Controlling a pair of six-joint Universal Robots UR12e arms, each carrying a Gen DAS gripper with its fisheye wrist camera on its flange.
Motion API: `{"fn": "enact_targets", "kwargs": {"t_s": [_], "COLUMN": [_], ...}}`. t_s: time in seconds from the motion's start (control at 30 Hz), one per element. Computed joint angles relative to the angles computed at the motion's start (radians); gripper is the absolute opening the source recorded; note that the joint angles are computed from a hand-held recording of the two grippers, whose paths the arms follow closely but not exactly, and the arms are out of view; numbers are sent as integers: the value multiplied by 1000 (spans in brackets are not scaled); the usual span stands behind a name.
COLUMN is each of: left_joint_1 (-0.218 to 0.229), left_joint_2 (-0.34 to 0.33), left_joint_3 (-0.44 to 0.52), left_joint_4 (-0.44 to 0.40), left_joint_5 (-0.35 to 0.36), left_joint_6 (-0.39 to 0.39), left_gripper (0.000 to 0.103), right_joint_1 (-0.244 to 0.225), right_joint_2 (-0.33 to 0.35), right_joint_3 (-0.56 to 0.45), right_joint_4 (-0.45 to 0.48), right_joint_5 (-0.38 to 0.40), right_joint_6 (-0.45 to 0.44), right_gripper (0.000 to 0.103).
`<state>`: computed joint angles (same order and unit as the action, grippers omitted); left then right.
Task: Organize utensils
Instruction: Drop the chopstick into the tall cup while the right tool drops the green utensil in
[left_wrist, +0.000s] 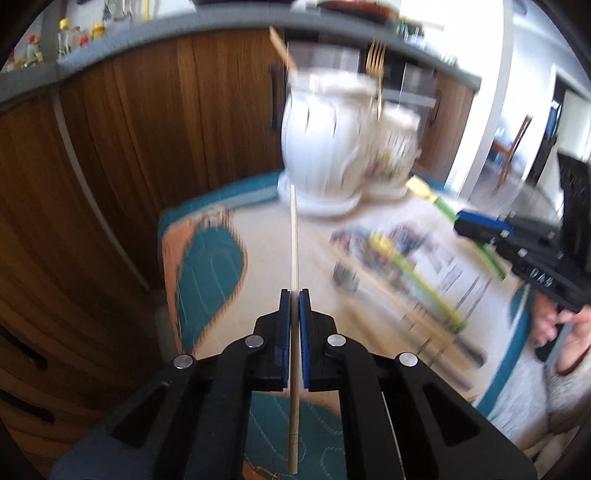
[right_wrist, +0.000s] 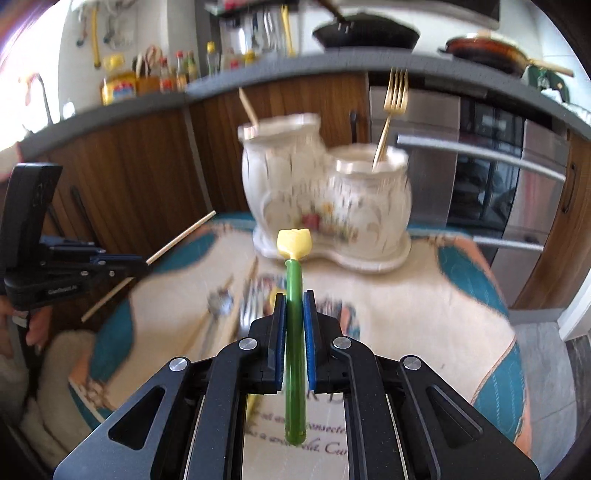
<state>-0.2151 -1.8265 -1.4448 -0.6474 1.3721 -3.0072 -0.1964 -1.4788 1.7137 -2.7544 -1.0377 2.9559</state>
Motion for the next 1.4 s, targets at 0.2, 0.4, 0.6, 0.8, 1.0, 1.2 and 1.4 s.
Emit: {"fn": "enact_targets", "kwargs": {"t_s": [0.2,0.4,0.6,0.8,1.0,1.2,1.4], "left_joint_1": [11,11,2,-5,-16,-35,-43], "left_joint_2": [-14,-83,-171,-268,-329,-352,-357], "left_joint_3": [9,97,227,364,443,441,425], "left_joint_4": [193,327,405,451,469,555,585], "left_joint_5": [-115,-182,-211,-213,-197,-129,-108], "left_joint_6": [-62,-150,-240,-315,-343,-316,-264], "left_gripper": [4,4,4,4,4,4,4], "right_joint_1": [-12,-6,-4,-8,-23,-22,-18], "right_joint_2": [10,67,164,255,306,317,319], "right_joint_3": [-7,-101,-231,-333,-372,-371,-364], "right_joint_4": [-208,-300,-338,-380,-409,-423,-413], "right_joint_5": [29,26,37,56,112,124,120], "right_joint_6": [124,218,330,461,572,579,550], "right_gripper": [10,10,10,10,10,10,10]}}
